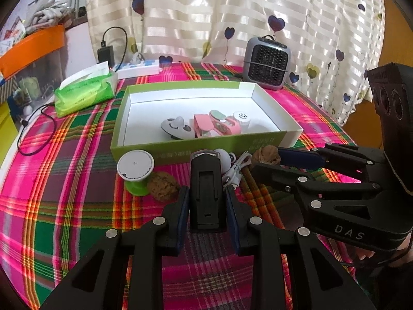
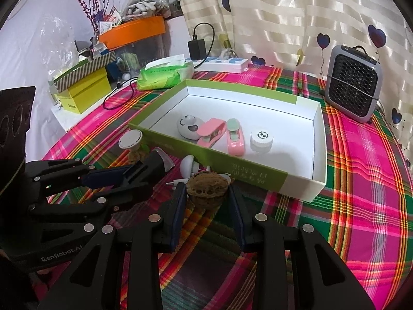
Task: Organize objects
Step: 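Grasp the black rectangular case with the left tool while the right tool grasps a walnut, then carry the black case and walnut with both tools into the green box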
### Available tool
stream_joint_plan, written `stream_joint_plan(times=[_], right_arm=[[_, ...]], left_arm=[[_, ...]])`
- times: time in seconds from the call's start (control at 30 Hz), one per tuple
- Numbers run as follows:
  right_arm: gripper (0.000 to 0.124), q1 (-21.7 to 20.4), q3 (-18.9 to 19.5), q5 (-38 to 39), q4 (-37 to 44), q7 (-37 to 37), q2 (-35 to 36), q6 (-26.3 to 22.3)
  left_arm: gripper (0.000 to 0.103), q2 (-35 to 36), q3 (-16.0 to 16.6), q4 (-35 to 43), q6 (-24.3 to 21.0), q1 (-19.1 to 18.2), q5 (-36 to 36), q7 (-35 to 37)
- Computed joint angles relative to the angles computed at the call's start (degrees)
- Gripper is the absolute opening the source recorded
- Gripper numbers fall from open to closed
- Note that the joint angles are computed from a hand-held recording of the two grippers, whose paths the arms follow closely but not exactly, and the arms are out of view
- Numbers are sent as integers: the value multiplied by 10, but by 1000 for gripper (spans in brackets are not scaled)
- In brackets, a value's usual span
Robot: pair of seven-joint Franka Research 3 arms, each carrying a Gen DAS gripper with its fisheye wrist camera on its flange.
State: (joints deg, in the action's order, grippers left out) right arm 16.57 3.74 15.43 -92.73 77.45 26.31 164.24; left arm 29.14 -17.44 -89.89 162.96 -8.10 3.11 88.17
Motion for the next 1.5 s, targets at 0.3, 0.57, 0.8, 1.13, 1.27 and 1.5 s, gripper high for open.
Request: stream_joint_plan(times=[0.3, 0.57, 0.8, 1.13, 1.27, 1.5], right_arm=[[34, -1, 3, 6, -7, -5, -4, 16], [34, -3, 7, 12, -9, -11, -5, 24], [34, -4, 8, 16, -10, -14, -5, 28], [34, -4, 8, 20, -14, -13, -9, 36], [34, -3, 7, 20, -15, -12, -10, 37], [34, 0, 2, 15, -17, -1, -16, 38]], left_arm=[[25, -3, -13, -9, 22, 12, -10, 12], [25, -3, -17, -11, 29, 15, -15, 15], [25, -7, -19, -17, 34, 17, -17, 17], [25, -6, -20, -15, 36, 18, -17, 17], [25, -6, -21, -7, 31, 19, -19, 18], [25, -5, -18, 1, 26, 16, -20, 20]])
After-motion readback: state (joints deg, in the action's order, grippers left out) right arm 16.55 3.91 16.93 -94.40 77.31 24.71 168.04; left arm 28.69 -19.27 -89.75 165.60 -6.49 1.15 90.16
